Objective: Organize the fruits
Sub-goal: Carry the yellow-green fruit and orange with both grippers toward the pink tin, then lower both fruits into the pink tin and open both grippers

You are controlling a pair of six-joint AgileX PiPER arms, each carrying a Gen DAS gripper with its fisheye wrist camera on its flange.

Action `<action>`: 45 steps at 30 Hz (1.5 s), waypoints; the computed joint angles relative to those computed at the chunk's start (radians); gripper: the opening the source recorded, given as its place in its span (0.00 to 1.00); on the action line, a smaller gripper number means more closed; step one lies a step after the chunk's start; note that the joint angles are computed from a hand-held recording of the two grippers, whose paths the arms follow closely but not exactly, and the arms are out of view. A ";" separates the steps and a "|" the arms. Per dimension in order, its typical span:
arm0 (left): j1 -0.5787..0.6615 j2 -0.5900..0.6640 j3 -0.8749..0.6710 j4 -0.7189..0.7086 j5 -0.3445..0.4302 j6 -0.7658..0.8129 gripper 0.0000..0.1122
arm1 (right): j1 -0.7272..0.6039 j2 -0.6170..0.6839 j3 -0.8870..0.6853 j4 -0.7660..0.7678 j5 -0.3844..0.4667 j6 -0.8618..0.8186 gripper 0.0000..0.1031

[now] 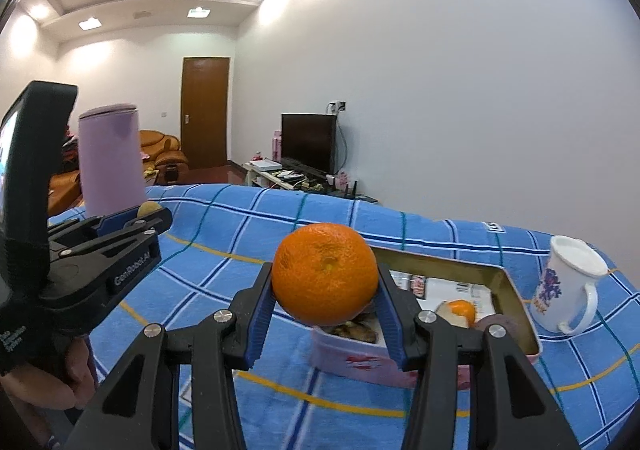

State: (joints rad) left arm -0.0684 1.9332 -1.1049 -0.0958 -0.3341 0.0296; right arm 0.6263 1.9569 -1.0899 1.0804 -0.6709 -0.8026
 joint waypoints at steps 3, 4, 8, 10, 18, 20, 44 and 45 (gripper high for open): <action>-0.031 -0.004 -0.004 -0.020 -0.001 0.021 0.24 | -0.035 -0.017 0.023 -0.028 0.004 0.032 0.48; -0.039 -0.004 -0.006 -0.024 -0.002 0.022 0.24 | -0.045 -0.022 0.030 -0.033 0.003 0.038 0.48; -0.072 -0.004 -0.018 -0.037 0.001 0.026 0.24 | -0.083 -0.041 0.055 -0.052 0.001 0.060 0.48; -0.090 -0.005 -0.025 -0.050 0.003 0.037 0.24 | -0.102 -0.051 0.069 -0.060 -0.005 0.069 0.48; -0.163 0.017 -0.079 -0.122 0.018 0.106 0.24 | -0.186 -0.084 0.109 -0.085 -0.007 0.116 0.48; -0.178 0.026 -0.096 -0.141 0.022 0.126 0.24 | -0.213 -0.091 0.116 -0.092 -0.004 0.128 0.48; -0.325 0.242 -0.411 -0.861 0.214 0.852 0.24 | -0.424 0.035 -0.105 0.119 0.272 -0.067 0.48; -0.325 0.249 -0.419 -0.926 0.217 0.916 0.24 | -0.426 0.041 -0.112 0.132 0.281 -0.084 0.48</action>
State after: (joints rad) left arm -0.3939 2.1818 -1.5242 -1.0223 -0.1166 0.9458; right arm 0.2006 1.9982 -1.2023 1.2125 -0.3899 -0.8871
